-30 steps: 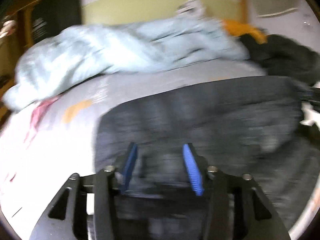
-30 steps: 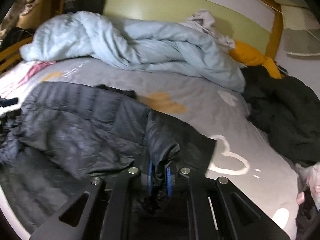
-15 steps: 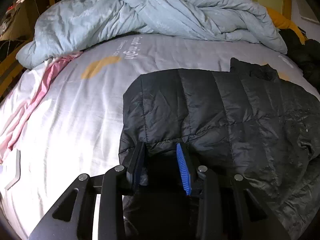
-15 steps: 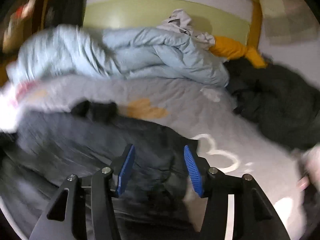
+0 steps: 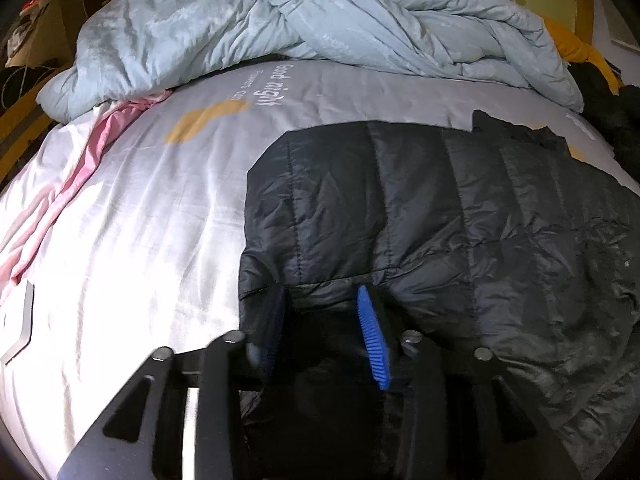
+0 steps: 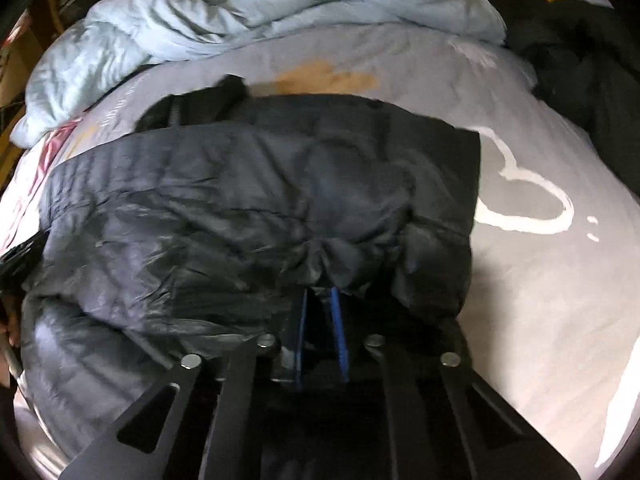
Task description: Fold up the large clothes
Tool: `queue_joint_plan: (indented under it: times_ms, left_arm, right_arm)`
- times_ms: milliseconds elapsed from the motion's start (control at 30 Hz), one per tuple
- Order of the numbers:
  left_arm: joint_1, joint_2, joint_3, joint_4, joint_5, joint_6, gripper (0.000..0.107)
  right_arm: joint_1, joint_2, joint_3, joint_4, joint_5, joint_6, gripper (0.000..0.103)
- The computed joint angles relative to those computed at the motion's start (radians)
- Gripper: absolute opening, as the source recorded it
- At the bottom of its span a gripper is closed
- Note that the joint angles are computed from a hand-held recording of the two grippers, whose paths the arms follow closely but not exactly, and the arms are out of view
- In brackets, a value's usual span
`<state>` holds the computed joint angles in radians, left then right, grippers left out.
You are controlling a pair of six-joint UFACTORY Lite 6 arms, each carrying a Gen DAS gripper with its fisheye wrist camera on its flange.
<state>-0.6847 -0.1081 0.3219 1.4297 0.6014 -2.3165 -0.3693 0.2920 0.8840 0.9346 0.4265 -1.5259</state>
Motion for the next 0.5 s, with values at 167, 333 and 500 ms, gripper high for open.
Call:
queue_joint_plan:
  times_ms: [167,333,500]
  left_arm:
    - [-0.029,-0.05,-0.023,0.023,0.013,-0.011,0.042]
    - [-0.087,-0.117,-0.014,-0.044,0.046,0.062,0.044]
    - [-0.016,-0.034,0.014,-0.037,-0.025,0.057,0.04]
  right_arm:
    - [-0.017,0.031,0.042,-0.063,0.002,0.084,0.006]
    - [0.02,-0.006,0.017,-0.102,-0.141,0.092,0.006]
    - [-0.027,0.031,0.095,-0.136,-0.052,0.139,0.006]
